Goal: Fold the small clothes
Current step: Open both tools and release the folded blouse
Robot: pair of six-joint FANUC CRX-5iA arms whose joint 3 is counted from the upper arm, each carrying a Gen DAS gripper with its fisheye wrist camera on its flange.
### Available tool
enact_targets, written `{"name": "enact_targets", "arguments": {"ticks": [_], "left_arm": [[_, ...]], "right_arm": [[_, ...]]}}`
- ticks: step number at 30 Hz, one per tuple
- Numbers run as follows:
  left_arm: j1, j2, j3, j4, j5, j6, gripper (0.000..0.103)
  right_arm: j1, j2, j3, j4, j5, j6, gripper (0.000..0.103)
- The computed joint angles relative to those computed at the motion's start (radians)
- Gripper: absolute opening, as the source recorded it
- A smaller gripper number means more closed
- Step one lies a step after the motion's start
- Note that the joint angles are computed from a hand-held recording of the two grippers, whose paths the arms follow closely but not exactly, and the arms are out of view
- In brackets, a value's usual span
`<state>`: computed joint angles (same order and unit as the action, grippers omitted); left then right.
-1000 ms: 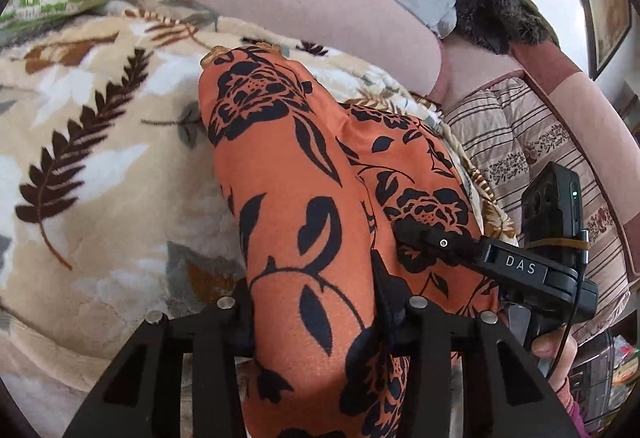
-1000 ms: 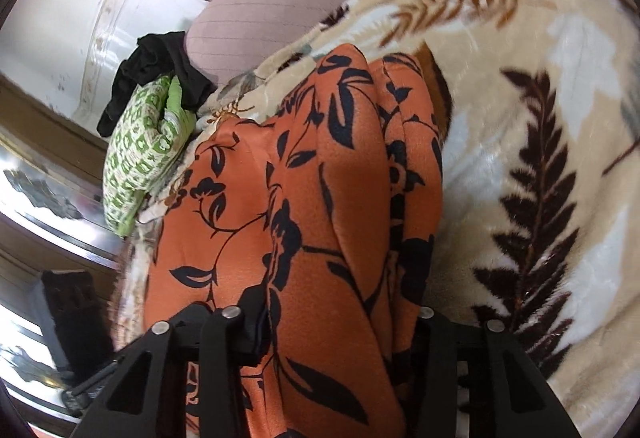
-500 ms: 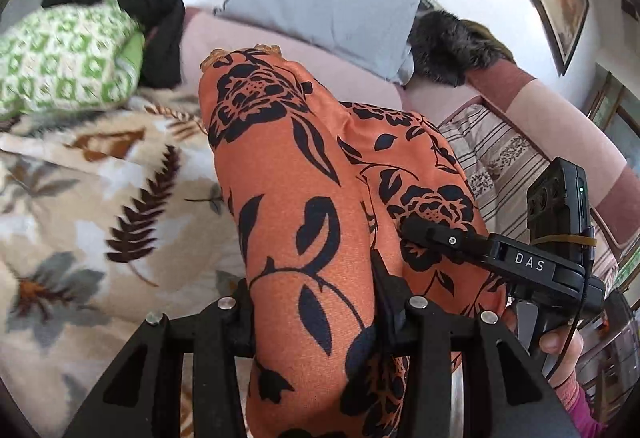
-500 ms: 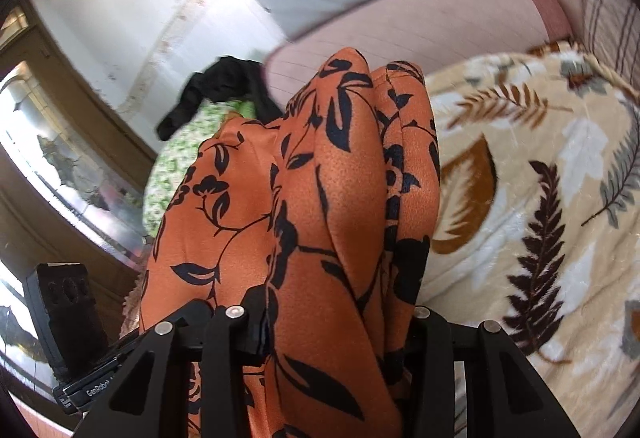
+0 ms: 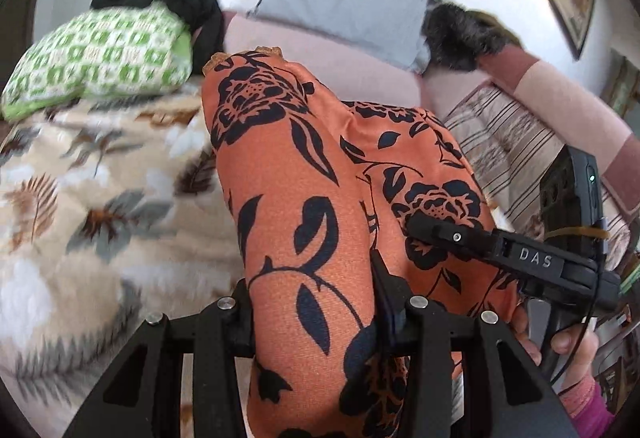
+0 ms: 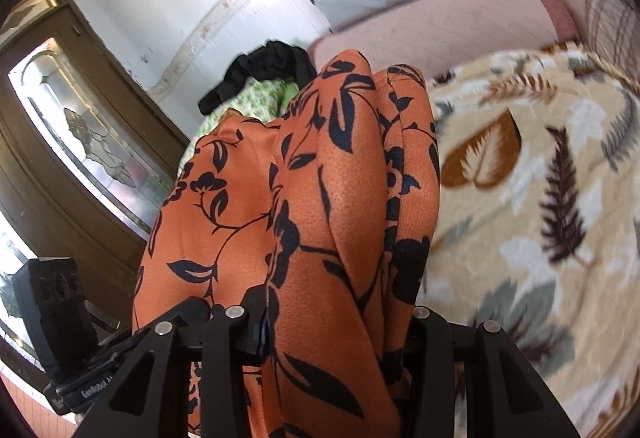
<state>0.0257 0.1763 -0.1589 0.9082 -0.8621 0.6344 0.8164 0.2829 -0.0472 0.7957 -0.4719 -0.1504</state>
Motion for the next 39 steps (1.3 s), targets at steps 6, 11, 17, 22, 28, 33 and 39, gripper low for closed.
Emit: {"name": "enact_targets", "arguments": {"ticks": [6,11,17,22,28,33,39], "left_arm": [[0.004,0.08,0.08,-0.254,-0.049,0.233,0.053],[0.02,0.093,0.107,-0.34,-0.052,0.338,0.067],[0.023,-0.012,0.01,-0.329,0.158,0.283,0.068],[-0.046,0.008,0.094,-0.588,0.247,0.427,0.069],[-0.103,0.094,0.229,-0.871,0.149,0.6,0.075],[-0.096,0.063,0.204,-0.852,0.167,0.605,0.075],[-0.085,-0.038,0.129,-0.849,0.192,0.672,0.075]], "right_arm": [[0.034,0.055,0.035,-0.163,-0.064,0.05,0.044],[0.024,0.105,0.103,-0.412,-0.147,0.143,0.06],[0.036,-0.005,-0.057,-0.081,-0.201,-0.156,0.062],[0.013,-0.043,-0.131,0.194,-0.09,-0.258,0.05],[0.035,0.119,0.134,-0.225,-0.2,0.173,0.04],[0.002,0.153,0.206,-0.423,-0.25,0.277,0.039],[0.082,0.069,0.101,-0.206,-0.294,0.147,0.04]]}}
